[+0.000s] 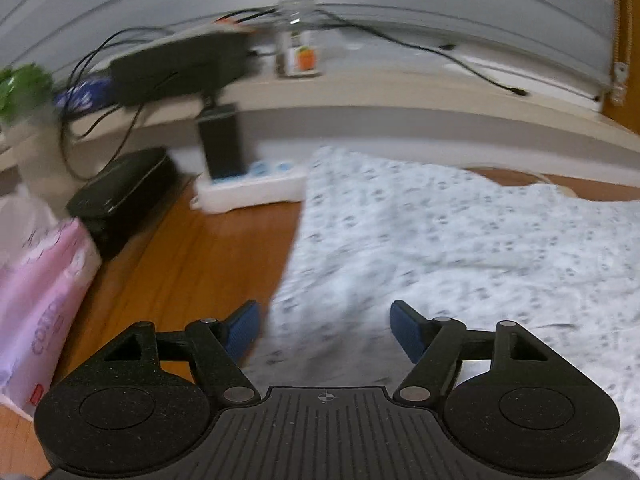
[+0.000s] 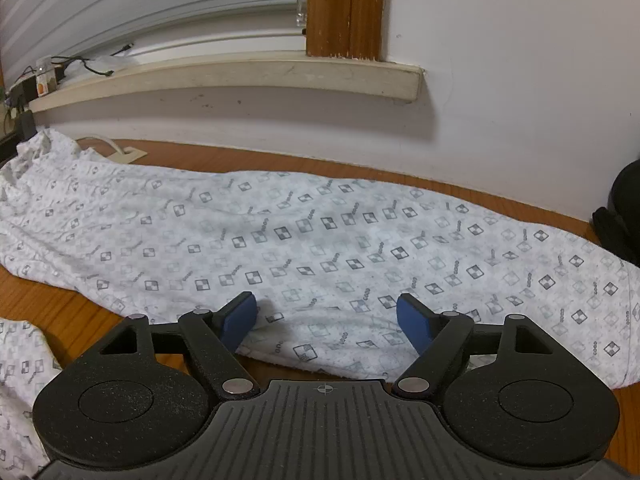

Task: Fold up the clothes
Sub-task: 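Open both grippers and lay the shirt flat along the desk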

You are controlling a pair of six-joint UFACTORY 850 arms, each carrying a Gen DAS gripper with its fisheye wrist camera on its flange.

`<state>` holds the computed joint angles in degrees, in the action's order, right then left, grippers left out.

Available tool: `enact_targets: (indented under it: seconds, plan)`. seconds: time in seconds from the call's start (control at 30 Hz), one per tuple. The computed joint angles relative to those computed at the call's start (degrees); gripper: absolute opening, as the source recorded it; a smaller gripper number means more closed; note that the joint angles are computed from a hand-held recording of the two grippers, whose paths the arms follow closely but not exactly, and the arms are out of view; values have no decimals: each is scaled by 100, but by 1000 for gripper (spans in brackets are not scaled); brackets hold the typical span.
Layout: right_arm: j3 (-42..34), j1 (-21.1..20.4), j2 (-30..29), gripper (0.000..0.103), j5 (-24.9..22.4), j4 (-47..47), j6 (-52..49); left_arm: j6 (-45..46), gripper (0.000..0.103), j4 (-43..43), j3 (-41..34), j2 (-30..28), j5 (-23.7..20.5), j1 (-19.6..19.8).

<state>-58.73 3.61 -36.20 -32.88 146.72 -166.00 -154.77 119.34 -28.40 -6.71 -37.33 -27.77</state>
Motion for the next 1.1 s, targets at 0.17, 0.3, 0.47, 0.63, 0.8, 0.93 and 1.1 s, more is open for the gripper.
enact_targets:
  seconds: [0.17, 0.3, 0.47, 0.63, 0.8, 0.93, 1.1]
  plan:
    - [-6, -6, -9, 77, 0, -15, 29, -432, 6, 525, 220, 170, -8, 19]
    - [-2, -1, -10, 79, -4, 19, -33, -14, 6, 4, 666, 1099, 2, -177]
    - [-25, -22, -20, 81, 9, -65, 12, 1464, 31, -1408, 610, 1117, 305, -296]
    - [-30, -27, -24, 81, 8, -94, 27, 624, 67, -565, 386, 901, 45, -81]
    - [-30, -35, -24, 81, 0, -113, 10, 289, 70, 497, -545, 99, 266, 367]
    - [-39, -50, -29, 81, -6, -191, 66, 420, 71, 1298, -1521, -773, 418, 499]
    - [-28, -45, -20, 81, -14, -171, 8, 165, 62, 2773, -2546, -1667, 1217, 660]
